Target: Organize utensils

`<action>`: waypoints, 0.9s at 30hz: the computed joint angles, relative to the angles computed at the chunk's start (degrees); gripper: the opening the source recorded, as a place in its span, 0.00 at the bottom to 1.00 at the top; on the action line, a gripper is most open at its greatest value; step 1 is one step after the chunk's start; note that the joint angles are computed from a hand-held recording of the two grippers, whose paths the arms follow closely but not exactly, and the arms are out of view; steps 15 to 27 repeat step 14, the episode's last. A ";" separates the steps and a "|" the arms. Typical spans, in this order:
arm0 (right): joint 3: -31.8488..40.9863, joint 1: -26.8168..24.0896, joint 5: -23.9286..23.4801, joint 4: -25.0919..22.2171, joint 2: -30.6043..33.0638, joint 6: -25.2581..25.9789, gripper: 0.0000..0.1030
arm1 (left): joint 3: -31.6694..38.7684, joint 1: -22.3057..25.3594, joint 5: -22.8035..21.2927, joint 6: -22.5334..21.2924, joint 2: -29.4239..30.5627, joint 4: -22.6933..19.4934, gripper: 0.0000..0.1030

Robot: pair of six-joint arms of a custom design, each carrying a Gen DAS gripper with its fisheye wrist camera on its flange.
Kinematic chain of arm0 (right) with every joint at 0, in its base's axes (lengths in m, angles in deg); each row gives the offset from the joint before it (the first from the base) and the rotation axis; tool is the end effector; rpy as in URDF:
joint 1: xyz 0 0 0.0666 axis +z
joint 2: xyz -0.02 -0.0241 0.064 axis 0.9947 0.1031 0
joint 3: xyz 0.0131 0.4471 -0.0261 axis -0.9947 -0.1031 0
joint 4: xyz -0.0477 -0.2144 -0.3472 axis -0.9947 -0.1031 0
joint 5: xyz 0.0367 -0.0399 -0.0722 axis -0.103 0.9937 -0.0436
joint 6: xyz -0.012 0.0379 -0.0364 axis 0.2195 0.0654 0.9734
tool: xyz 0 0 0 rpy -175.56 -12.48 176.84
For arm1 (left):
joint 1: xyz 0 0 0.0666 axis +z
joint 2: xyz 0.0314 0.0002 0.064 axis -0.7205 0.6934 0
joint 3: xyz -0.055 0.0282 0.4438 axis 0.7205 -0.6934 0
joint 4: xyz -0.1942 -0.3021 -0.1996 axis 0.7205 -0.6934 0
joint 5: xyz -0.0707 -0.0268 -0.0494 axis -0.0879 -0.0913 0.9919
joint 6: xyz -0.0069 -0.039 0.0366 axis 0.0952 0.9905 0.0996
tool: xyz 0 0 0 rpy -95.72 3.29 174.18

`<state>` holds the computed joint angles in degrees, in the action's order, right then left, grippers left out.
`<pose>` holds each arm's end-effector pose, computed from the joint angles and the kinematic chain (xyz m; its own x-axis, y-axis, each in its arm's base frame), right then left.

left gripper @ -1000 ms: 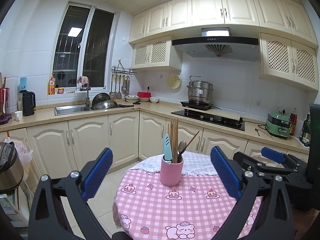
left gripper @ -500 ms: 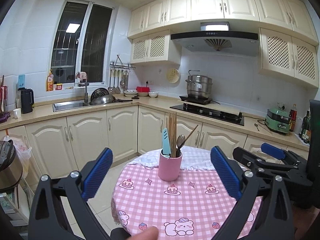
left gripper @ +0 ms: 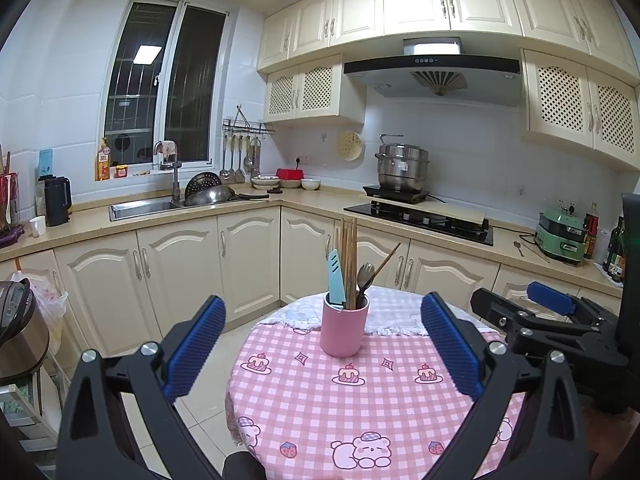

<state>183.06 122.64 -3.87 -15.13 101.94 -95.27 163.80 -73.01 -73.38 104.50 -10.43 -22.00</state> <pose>0.4454 0.3473 0.6818 -0.3960 -0.0193 -0.9180 -0.4186 0.8937 0.1618 0.3580 -0.1593 0.6908 -0.2703 -0.1110 -0.9564 -0.1918 0.9796 -0.0595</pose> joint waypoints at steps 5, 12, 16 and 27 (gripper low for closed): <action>0.35 -0.04 -0.28 -0.36 0.36 -0.01 0.94 | -0.64 -0.13 -0.27 -0.99 -0.34 1.31 0.93; 0.44 0.02 -0.31 -0.20 0.52 0.30 0.94 | -0.05 0.12 -1.45 0.08 0.22 -0.25 0.94; 0.53 0.09 -0.25 -0.23 0.58 0.41 0.94 | 0.06 0.24 -1.50 0.46 0.29 -0.57 0.94; 0.53 0.09 -0.25 -0.23 0.58 0.41 0.94 | 0.06 0.24 -1.50 0.46 0.29 -0.57 0.94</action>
